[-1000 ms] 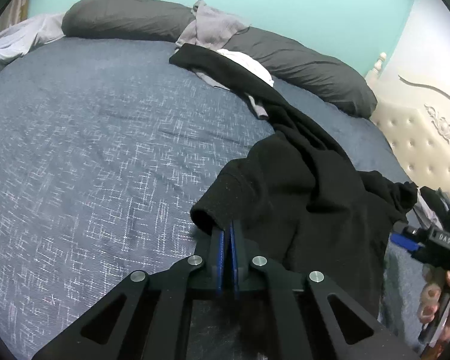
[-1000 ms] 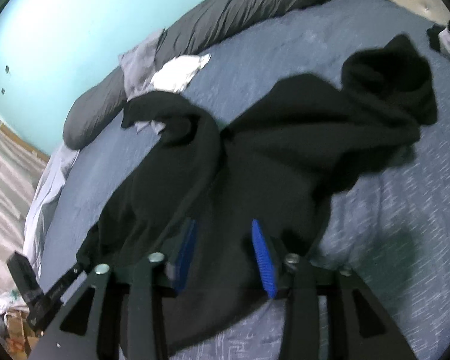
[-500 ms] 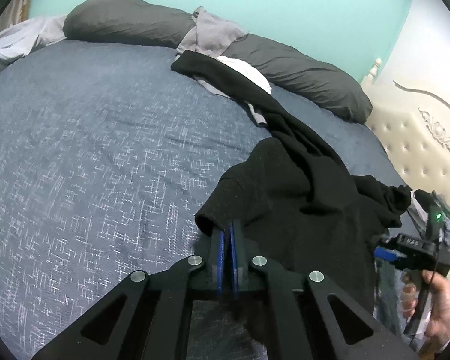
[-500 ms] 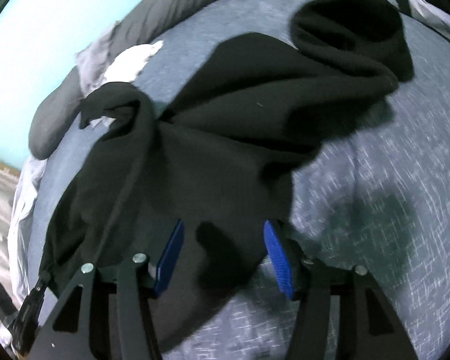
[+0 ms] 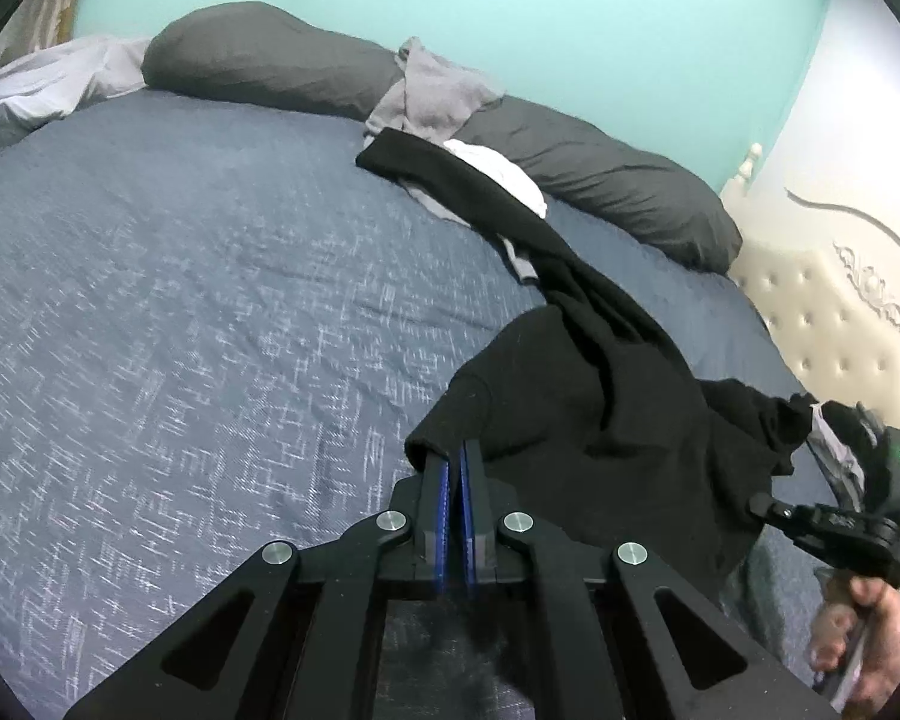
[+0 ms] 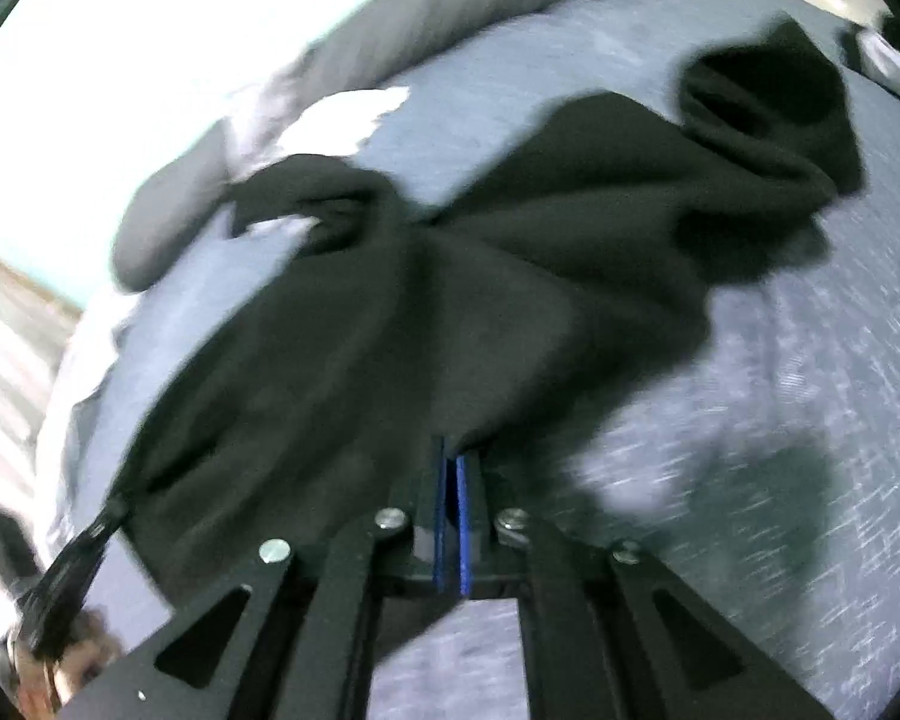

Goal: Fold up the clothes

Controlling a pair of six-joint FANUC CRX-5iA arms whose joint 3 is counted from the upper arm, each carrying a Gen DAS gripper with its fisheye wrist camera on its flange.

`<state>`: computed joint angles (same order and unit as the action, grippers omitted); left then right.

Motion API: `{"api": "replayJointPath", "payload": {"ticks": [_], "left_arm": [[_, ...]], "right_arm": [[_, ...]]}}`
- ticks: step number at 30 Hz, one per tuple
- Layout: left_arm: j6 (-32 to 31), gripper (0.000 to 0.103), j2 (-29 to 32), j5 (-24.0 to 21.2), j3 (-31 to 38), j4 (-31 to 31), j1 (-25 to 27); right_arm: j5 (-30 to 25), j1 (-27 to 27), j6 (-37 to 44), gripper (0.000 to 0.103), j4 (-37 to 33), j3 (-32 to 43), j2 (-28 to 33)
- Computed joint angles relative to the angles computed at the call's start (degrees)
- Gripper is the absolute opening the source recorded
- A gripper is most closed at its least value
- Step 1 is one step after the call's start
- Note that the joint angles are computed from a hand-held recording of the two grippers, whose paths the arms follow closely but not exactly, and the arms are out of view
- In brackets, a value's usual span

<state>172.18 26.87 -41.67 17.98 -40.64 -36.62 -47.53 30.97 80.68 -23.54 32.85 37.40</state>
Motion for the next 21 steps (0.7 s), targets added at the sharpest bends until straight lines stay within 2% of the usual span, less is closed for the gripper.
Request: {"api": "replayJointPath", "payload": {"ticks": [3,7,12,14,16,18,20,21], "left_arm": [[0.38,0.003,-0.26,-0.10,-0.55,0.43,0.30],[0.18,0.003,-0.51,0.79,-1.56,1.70,0.87],[0.07,0.003,-0.22,1.80,-2.32,3.53,1.76],[0.10,0.003,-0.05,1.95,-2.31,3.76,1.84],[0.23,0.003,0.03,1.72,-2.17,3.57,1.68],[0.30,0.003,0.13,1.53,-2.06,3.50,1.59],[0.24,0.003,0.27,1.53,-2.03,3.75,1.67],[0.28,0.003,0.28,1.57,-2.09,3.79,1.70]], "right_arm": [[-4.19,1.18,4.45,0.002,-1.77,1.45,-0.24],[-9.04,1.43,4.91,0.005,-0.32,5.22,1.85],[-10.88,1.82,3.26,0.009,6.71,8.11,2.73],[-10.67,1.61,2.33,0.021,8.76,9.95,3.32],[-10.83,1.41,1.33,0.028,10.72,12.50,4.43],[-12.30,1.30,-0.01,0.028,12.36,17.52,7.27],[-14.61,1.08,-1.13,0.038,13.37,23.75,10.73],[-16.82,0.78,-1.43,0.039,12.83,28.19,13.16]]}}
